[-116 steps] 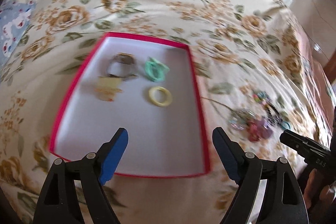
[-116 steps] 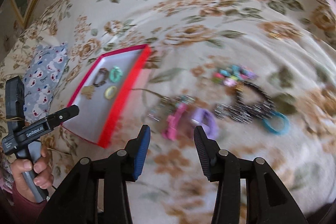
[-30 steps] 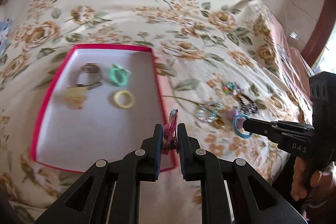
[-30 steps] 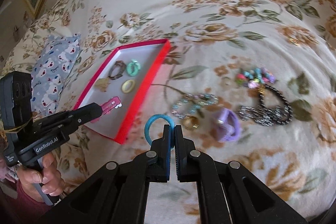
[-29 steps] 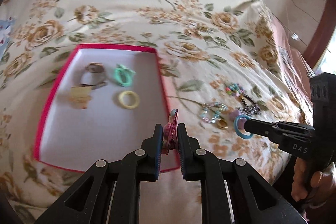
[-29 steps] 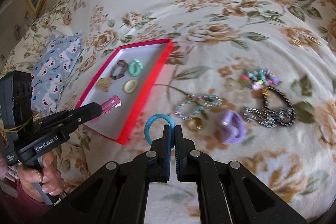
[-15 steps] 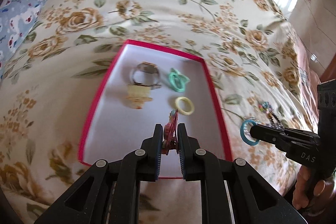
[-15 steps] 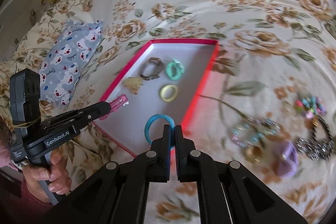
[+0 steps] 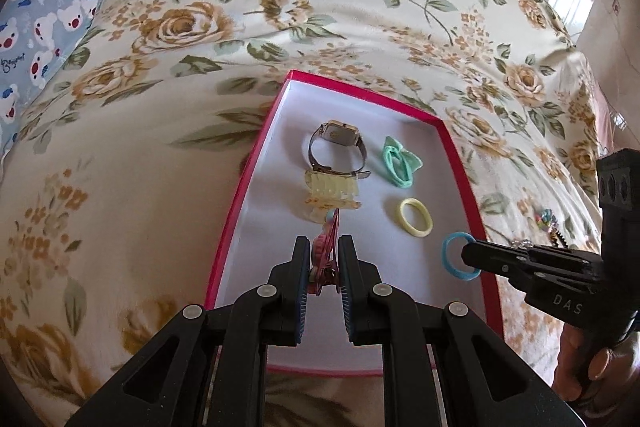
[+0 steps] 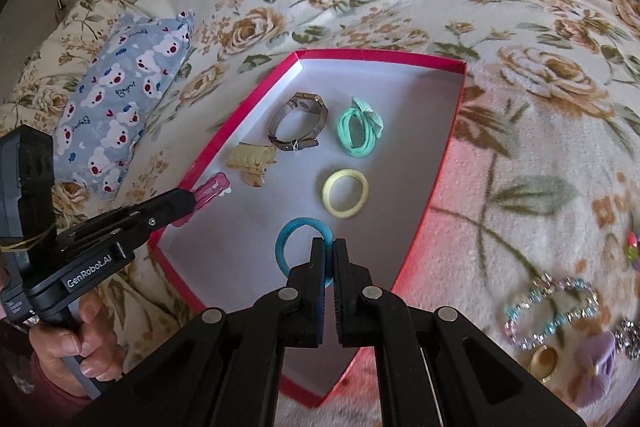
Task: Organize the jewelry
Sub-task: 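Carry the pink clip and blue hair tie into the red box and open both tools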
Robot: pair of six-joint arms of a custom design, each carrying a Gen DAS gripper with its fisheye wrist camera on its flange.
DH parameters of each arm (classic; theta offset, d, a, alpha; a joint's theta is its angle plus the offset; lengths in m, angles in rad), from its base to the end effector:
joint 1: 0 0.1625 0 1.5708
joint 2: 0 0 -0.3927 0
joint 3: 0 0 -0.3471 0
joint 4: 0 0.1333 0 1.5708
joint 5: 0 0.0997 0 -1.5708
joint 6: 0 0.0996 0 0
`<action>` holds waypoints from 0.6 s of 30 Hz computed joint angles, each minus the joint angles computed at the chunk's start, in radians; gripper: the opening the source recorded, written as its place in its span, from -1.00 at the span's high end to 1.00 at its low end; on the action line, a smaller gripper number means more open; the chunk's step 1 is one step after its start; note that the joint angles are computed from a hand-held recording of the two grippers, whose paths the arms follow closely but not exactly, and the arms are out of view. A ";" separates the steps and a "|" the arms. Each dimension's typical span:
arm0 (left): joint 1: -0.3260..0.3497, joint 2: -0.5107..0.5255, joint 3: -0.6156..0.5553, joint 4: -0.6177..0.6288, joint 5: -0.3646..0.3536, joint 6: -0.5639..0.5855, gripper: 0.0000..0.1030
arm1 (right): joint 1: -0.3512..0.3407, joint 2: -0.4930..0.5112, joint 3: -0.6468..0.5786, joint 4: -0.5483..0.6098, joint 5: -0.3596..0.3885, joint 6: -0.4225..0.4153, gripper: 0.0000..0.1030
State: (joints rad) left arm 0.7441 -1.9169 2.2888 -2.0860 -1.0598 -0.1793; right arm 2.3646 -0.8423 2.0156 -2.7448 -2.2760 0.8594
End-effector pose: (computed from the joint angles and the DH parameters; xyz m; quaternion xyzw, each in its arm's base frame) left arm -0.0983 -0.3379 0.3340 0.2898 0.9207 -0.1822 0.1875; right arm 0.4015 -0.2984 0.0597 -0.0309 -0.9380 0.2543 0.2337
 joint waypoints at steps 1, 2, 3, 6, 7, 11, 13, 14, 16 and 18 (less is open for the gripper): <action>0.008 0.010 0.002 -0.011 0.002 0.007 0.75 | -0.006 0.005 -0.003 0.002 0.003 -0.007 0.94; 0.011 0.016 0.003 -0.017 0.004 0.012 0.75 | -0.011 0.010 -0.008 0.006 0.004 -0.011 0.94; 0.016 0.024 0.005 -0.026 0.005 0.017 0.75 | -0.016 0.014 -0.011 0.008 0.006 -0.015 0.94; 0.031 0.046 0.010 -0.048 0.002 0.032 0.75 | -0.031 0.028 -0.022 0.016 0.011 -0.031 0.94; 0.036 0.053 0.011 -0.055 0.002 0.037 0.75 | -0.035 0.031 -0.025 0.020 0.011 -0.036 0.94; 0.043 0.071 0.018 -0.067 0.011 0.047 0.75 | -0.048 0.041 -0.032 0.032 0.014 -0.044 0.94; 0.041 0.076 0.023 -0.069 0.016 0.050 0.75 | -0.053 0.045 -0.035 0.040 0.016 -0.047 0.94; 0.038 0.075 0.028 -0.068 0.019 0.049 0.75 | -0.055 0.046 -0.035 0.040 0.017 -0.049 0.94; 0.035 0.079 0.031 -0.067 0.019 0.051 0.74 | -0.055 0.048 -0.038 0.044 0.013 -0.056 0.92; 0.033 0.087 0.033 -0.064 0.024 0.048 0.74 | -0.054 0.051 -0.045 0.053 0.009 -0.061 0.88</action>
